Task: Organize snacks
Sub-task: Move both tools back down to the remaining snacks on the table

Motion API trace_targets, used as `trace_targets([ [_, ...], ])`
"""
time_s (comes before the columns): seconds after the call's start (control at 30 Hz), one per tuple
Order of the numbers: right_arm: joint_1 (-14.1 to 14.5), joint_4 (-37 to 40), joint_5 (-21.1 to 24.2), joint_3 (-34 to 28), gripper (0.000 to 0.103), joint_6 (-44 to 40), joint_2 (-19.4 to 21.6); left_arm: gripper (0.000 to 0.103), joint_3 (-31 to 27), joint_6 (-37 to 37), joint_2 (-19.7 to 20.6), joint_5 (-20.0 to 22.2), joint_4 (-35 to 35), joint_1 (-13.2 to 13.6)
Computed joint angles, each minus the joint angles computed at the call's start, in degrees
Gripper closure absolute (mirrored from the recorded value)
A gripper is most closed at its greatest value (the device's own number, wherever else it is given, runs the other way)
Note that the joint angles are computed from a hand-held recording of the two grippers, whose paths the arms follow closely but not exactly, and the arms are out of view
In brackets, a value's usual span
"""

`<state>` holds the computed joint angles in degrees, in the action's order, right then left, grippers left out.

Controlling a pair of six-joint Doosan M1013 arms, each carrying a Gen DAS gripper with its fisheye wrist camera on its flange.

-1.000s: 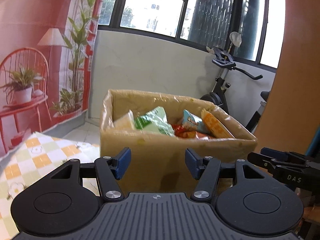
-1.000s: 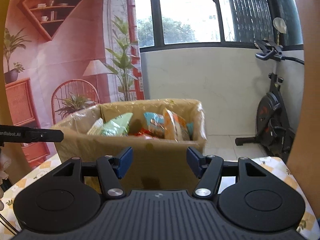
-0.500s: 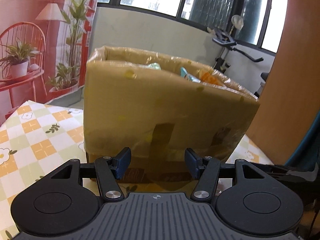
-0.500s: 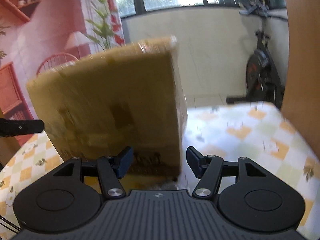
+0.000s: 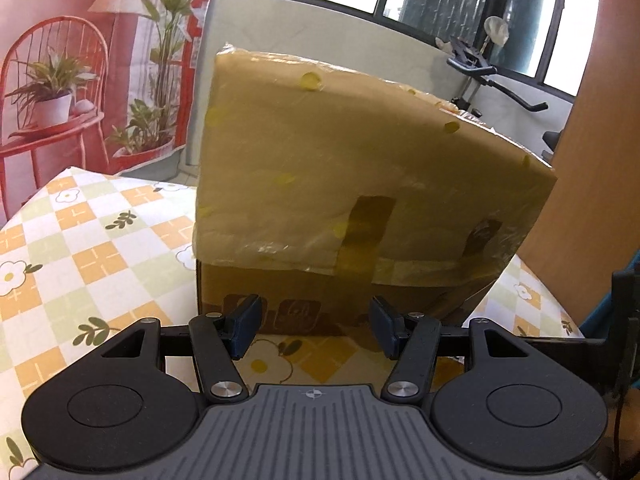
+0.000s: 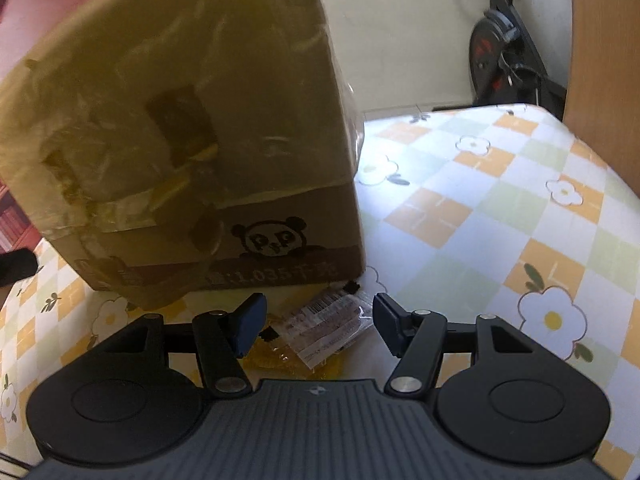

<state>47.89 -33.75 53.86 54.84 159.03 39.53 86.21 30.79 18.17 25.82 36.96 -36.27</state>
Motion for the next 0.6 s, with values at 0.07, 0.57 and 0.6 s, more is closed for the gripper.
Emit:
trace_targets([
  [0.07,-0.1,0.7,1.7,-1.7,0.041,-0.6,0.9,0.042,0.2,-0.2,0.0,0.2,0.0,0.0],
  [0.57,0.1,1.3,4.6,-1.1,0.041,-2.1,0.8,0.042,0.0,0.8,0.3,1.1,-1.7,-0.3],
  [0.6,0.1,1.2,4.3,-0.4,0.041,-1.7,0.4,0.042,0.1,0.9,0.3,1.1,-1.8,-0.3],
])
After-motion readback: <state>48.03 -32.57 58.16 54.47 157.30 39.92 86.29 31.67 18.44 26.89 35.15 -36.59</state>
